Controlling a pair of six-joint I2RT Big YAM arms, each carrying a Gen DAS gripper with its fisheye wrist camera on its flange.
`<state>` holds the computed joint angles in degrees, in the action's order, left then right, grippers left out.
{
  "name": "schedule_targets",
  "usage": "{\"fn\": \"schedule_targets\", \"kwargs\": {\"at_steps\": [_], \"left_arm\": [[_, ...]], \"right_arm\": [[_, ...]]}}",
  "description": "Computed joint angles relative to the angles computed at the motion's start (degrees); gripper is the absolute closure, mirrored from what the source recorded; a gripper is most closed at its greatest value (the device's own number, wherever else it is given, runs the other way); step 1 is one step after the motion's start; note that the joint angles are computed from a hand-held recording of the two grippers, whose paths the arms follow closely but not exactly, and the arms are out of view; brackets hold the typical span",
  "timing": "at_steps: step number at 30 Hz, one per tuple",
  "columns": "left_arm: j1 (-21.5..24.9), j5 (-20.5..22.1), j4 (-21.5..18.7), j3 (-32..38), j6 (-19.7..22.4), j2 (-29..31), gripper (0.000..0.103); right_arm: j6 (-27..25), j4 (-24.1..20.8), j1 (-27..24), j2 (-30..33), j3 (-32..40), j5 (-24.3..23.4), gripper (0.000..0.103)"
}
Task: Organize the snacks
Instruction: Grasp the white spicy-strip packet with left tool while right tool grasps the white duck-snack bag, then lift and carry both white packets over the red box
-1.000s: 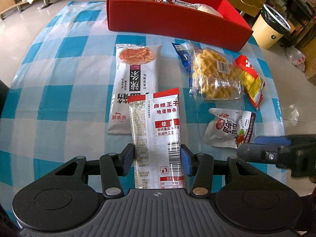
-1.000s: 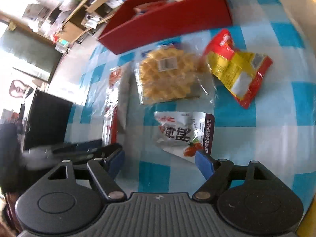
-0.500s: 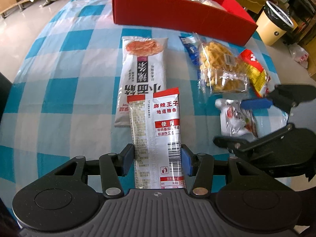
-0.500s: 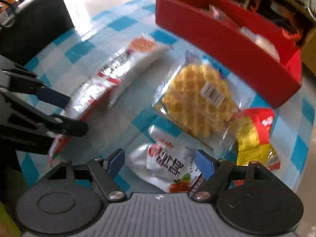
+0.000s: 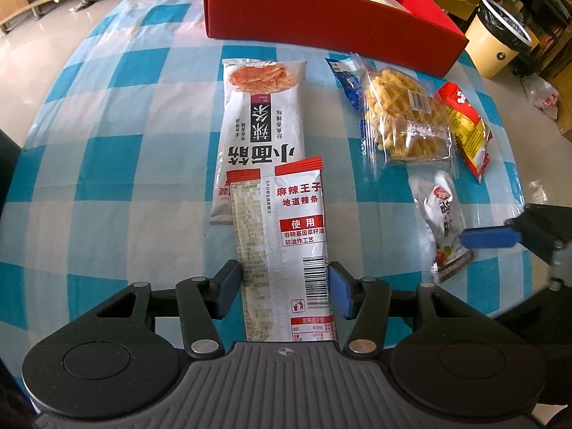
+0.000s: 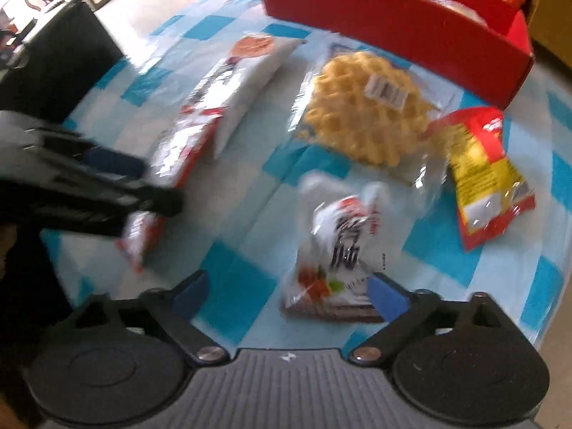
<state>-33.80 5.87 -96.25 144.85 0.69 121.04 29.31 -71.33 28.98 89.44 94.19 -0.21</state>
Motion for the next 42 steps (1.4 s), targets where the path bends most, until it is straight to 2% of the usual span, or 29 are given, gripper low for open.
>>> {"fn": "schedule_targets", "kwargs": {"at_steps": [4,8,9,11,15,18,23,25,26,27,29,34,42], "left_arm": [[-0.5,-1.6,0.2,-0.5,0.5,0.2,0.039],[-1.3,-3.8,2.7,-3.7,2.0,-1.4,0.037],[-1.4,-4.1,3.4,-4.5,2.3,-1.9,0.036],[-1.7,-4.8,4.1,-5.5,2.9,-2.3,0.033],[-2.7,-7.7,6.6,-8.8,4.1,-4.0,0.029],[-2.3,-7.8,6.6,-8.7,3.8,-3.8,0.022],[-2.1,-7.2,6.7,-9.3,3.2,-4.2,0.024],[-1.9,-6.9,5.9,-8.1,2.4,-3.6,0.03],[-1.9,-6.9,5.6,-7.6,2.1,-3.4,0.034],[-1.9,-7.3,5.3,-7.2,1.7,-3.3,0.04],[-1.5,-6.6,4.2,-5.7,0.7,-2.6,0.042],[-1.2,-5.0,2.7,-3.1,-0.5,-1.5,0.045],[-1.4,-3.8,5.0,-0.1,-1.1,-1.9,0.046]], "right_arm": [[0.1,-1.4,0.4,0.4,1.9,5.5,0.016],[7.0,-2.5,-1.2,2.5,2.5,5.7,0.019],[7.4,-2.4,-0.8,2.8,3.0,7.1,0.026],[7.1,-2.0,-0.1,3.4,3.6,9.7,0.03],[8.9,-2.0,1.2,3.9,3.3,14.9,0.027],[10.5,-1.1,1.1,3.1,2.0,14.9,0.022],[10.8,-0.1,1.4,2.5,1.1,15.9,0.02],[10.3,-0.3,1.4,1.9,0.8,15.2,0.023],[10.3,-0.3,1.5,1.6,0.5,15.4,0.03],[10.0,0.0,1.7,1.1,0.1,15.6,0.042],[9.1,-0.3,2.0,1.2,0.5,16.6,0.052],[8.3,-0.3,2.6,0.4,0.1,17.2,0.053],[12.2,3.3,1.4,-3.0,-1.1,18.0,0.053]]}}
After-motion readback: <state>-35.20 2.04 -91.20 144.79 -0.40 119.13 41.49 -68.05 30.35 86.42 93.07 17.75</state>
